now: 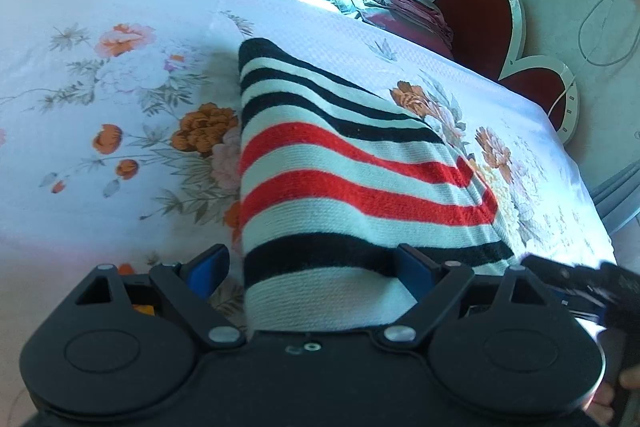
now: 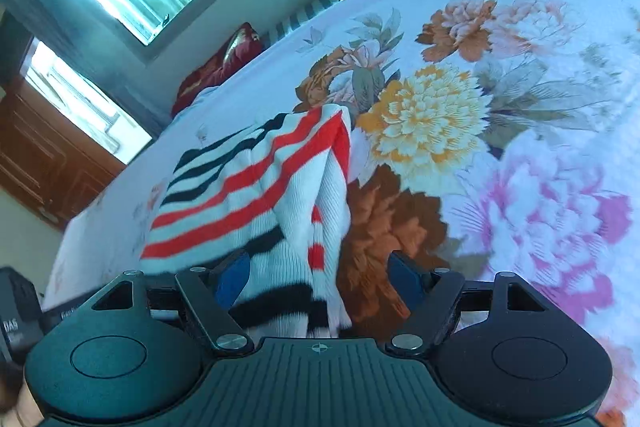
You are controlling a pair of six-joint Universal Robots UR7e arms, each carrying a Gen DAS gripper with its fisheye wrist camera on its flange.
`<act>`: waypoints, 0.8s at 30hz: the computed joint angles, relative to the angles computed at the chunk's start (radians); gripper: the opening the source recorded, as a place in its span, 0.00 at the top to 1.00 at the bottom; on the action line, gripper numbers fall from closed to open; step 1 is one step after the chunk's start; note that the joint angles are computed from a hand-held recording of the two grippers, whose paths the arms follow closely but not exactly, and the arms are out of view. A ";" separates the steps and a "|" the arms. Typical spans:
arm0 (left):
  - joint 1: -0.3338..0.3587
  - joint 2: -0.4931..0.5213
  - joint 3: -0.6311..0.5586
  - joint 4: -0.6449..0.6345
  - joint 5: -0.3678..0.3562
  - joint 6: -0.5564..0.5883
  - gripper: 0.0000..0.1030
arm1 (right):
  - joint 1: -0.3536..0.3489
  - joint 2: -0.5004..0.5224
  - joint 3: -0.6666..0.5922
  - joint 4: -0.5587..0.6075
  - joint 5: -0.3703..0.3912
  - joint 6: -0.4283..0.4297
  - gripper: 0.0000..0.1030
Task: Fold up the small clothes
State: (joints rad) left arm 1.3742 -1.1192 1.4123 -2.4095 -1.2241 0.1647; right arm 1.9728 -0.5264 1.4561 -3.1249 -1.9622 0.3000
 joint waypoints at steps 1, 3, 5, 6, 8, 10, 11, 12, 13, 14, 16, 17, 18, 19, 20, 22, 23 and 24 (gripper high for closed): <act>0.001 0.005 -0.004 0.003 -0.003 -0.006 0.13 | -0.009 0.010 -0.017 0.009 0.013 0.003 0.27; 0.002 0.016 -0.013 0.005 -0.010 -0.014 0.13 | -0.026 0.030 -0.046 0.022 0.041 -0.006 0.27; 0.003 0.027 -0.022 0.006 -0.015 -0.017 0.13 | -0.039 0.048 -0.067 0.016 0.073 -0.026 0.27; 0.003 0.033 -0.027 0.007 -0.018 -0.020 0.13 | -0.044 0.056 -0.075 0.006 0.087 -0.040 0.27; 0.002 0.040 -0.032 0.007 -0.019 -0.028 0.14 | -0.053 0.067 -0.089 0.009 0.132 -0.045 0.27; 0.000 0.042 -0.034 0.009 -0.017 -0.029 0.17 | -0.058 0.080 -0.119 0.065 0.164 -0.060 0.44; 0.000 0.040 -0.031 0.005 -0.015 -0.029 0.18 | -0.052 0.091 -0.135 0.075 0.145 -0.085 0.46; -0.002 0.037 -0.024 -0.006 -0.013 -0.024 0.24 | -0.050 0.093 -0.144 0.089 0.140 -0.094 0.54; -0.004 0.032 -0.015 -0.020 -0.014 -0.018 0.32 | -0.051 0.092 -0.147 0.098 0.148 -0.089 0.58; -0.008 0.027 -0.009 -0.029 -0.013 -0.011 0.36 | -0.053 0.090 -0.146 0.097 0.158 -0.085 0.61; -0.016 0.020 -0.001 -0.038 -0.002 -0.001 0.46 | -0.049 0.088 -0.140 0.084 0.156 -0.080 0.64; -0.016 0.018 -0.003 -0.036 -0.003 -0.003 0.48 | -0.045 0.089 -0.139 0.075 0.154 -0.077 0.65; -0.016 0.016 -0.006 -0.031 -0.007 -0.004 0.51 | -0.042 0.090 -0.139 0.065 0.155 -0.074 0.66; -0.015 0.013 -0.007 -0.029 -0.014 -0.001 0.53 | -0.038 0.090 -0.138 0.053 0.158 -0.069 0.66; -0.014 0.008 -0.008 -0.029 -0.023 0.004 0.54 | -0.032 0.096 -0.150 0.048 0.158 -0.067 0.66; -0.012 -0.003 -0.010 -0.031 -0.038 0.018 0.55 | -0.020 0.106 -0.172 0.042 0.162 -0.056 0.66; -0.011 -0.009 -0.013 -0.030 -0.048 0.027 0.55 | -0.011 0.112 -0.186 0.046 0.161 -0.052 0.66; -0.006 -0.016 -0.020 -0.022 -0.064 0.032 0.55 | -0.001 0.121 -0.202 0.052 0.157 -0.047 0.66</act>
